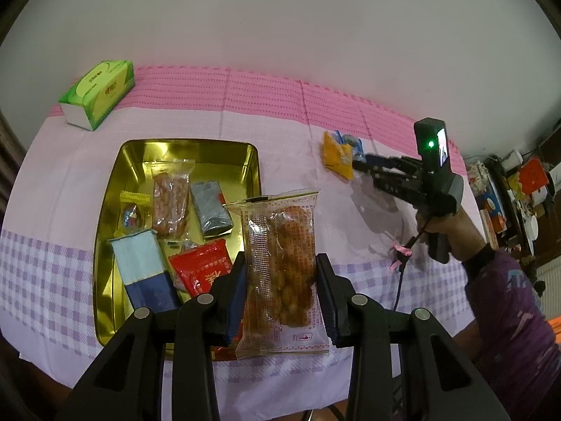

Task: Organize snacks
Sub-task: 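Grasp a blue-wrapped candy with the right tool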

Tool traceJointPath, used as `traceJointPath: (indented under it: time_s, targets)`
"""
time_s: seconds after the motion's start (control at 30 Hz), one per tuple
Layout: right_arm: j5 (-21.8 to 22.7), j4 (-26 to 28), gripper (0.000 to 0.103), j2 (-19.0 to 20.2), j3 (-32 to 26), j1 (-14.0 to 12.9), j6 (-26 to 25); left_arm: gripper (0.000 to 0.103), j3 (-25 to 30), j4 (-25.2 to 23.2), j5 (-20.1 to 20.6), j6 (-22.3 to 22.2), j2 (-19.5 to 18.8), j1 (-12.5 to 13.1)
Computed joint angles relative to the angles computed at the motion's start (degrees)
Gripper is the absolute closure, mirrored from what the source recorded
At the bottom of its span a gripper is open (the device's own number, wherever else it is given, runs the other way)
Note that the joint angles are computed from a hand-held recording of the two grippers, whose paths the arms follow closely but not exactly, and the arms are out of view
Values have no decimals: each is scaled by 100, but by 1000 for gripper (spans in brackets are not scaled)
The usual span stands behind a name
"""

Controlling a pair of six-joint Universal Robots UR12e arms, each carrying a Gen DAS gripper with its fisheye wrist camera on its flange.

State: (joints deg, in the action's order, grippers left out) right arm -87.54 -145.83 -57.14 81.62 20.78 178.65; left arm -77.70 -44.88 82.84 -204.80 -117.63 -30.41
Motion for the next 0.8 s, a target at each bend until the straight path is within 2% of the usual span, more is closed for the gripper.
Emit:
traceJointPath:
  time_s: [0.07, 0.17, 0.2, 0.3, 0.4, 0.47, 0.53, 0.63, 0.8]
  targets:
    - [570, 549, 73, -44, -36, -14, -363, 65, -7, 16, -30, -24, 2, 13]
    - [1031, 682, 76, -189, 124, -2, -638, 65, -31, 65, -23, -66, 9, 30]
    - [1097, 520, 76, -263, 233, -1, -597, 65, -44, 90, -19, -84, 14, 37]
    - [729, -93, 72, -368, 407, 13, -183, 65, -46, 76, -22, -101, 6, 47]
    - [697, -260, 69, -271, 271, -37, 345, 65, -51, 80, -48, -107, 7, 44]
    - [398, -162, 67, -123, 35, 47, 180, 65, -56, 82, -48, -99, 17, 43]
    - [-15, -4, 66, 26, -167, 173, -221, 65, -73, 117, -40, -103, 28, 46]
    - [-407, 124, 62, 186, -362, 265, -603, 65, -83, 129, -17, -99, 34, 55]
    - [-203, 552, 63, 303, -561, 202, -772, 65, -93, 108, -23, -131, 38, 72]
